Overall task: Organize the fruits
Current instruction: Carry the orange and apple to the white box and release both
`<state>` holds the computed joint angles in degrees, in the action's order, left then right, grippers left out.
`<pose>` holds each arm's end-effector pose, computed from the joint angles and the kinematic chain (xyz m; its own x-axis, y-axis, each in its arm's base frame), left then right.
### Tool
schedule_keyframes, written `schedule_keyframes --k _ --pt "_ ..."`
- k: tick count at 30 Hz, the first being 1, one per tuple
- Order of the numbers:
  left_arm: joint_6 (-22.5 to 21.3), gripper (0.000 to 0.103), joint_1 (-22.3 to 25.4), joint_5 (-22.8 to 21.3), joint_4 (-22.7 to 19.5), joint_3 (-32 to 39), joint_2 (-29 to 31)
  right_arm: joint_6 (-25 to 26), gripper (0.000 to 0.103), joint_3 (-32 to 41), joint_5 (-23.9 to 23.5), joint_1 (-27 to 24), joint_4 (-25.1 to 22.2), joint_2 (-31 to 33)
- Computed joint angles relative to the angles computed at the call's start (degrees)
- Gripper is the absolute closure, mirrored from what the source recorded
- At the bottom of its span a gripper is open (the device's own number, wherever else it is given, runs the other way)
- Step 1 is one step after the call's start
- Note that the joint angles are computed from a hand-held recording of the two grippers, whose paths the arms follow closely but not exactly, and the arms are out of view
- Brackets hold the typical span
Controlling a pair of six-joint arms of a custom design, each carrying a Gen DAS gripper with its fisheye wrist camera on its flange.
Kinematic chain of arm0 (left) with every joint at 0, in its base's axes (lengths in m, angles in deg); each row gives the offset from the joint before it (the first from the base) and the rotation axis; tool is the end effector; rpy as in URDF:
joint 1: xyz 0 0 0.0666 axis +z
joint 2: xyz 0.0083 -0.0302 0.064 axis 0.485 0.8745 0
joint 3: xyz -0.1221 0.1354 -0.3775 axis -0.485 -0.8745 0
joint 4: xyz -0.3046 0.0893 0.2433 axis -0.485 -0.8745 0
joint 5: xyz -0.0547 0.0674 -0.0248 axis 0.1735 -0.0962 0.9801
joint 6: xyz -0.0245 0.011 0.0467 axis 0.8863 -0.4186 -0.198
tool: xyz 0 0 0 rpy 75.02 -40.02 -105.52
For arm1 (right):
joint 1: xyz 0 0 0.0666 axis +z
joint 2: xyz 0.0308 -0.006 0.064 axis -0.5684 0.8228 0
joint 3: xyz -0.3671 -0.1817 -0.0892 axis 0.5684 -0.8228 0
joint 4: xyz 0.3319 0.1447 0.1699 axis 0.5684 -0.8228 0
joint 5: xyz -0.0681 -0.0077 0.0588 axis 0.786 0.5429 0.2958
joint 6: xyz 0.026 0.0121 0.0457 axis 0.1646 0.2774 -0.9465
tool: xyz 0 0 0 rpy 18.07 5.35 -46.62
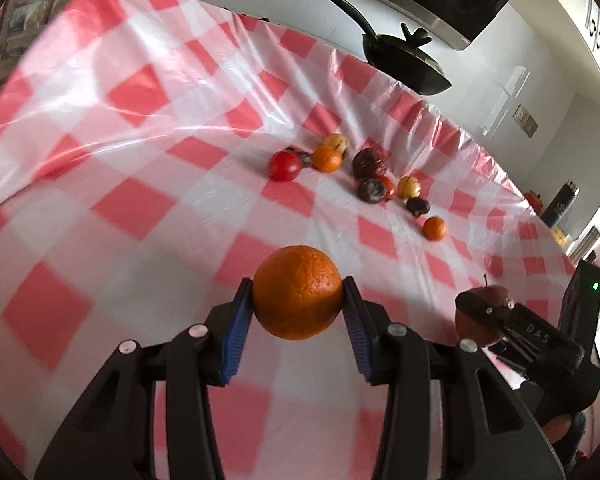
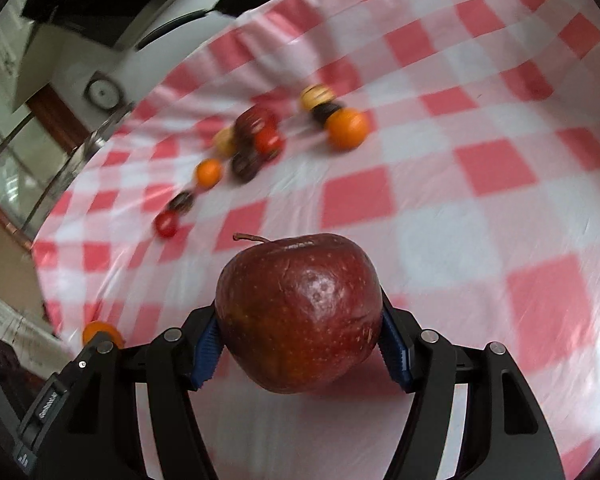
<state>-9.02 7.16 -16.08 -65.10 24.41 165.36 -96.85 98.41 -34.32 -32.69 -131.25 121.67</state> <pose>0.5348 -0.2067 0.4793 -0.5672 -0.4381 -0.6974 -0.1985 0.8945 -0.4005 0.6231 0.0366 0.4602 -0.7924 0.1830 -0.5820 -0.1520 0.8647 0.4788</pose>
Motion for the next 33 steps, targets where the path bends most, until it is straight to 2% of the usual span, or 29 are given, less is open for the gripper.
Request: schedule_keyframes --k 3,5,10,15,20,27,30,33 --pt "0.1 0.058 0.13 -0.33 -0.49 -3.51 -3.14 1.48 0.038 -2.48 -0.95 1.32 0.91 -2.26" --pt "-0.95 0.058 -0.19 -2.99 -1.7 -5.15 -4.93 3.25 0.038 -4.05 -1.55 2.41 1.3 -3.9" --pt "-3.4 0.058 -0.71 -6.11 -3.99 -8.41 -9.22 7.11 0.038 -6.96 -3.03 5.42 0.21 -6.84" --pt "-5.68 0.058 -1.28 -8.3 -6.21 -11.21 -12.93 11.37 0.038 -9.81 -2.93 9.22 -1.25 -9.67" --pt "-6.01 0.058 -1.22 -10.23 -7.8 -14.75 -17.21 15.51 0.038 -11.78 -2.33 12.87 -2.19 -11.94" --pt "-3.63 0.058 0.12 -11.78 -10.9 -21.36 -24.24 18.55 0.038 -13.15 -0.65 17.68 -3.57 -13.41" --pt "-0.71 0.058 1.28 -11.04 -11.26 -25.73 -29.23 20.42 0.038 -13.48 -0.39 20.02 -4.03 -13.75" --pt "1.73 0.058 1.5 -12.51 -12.74 -28.41 -32.77 22.57 0.038 -14.32 -1.02 22.76 -4.26 -14.6"
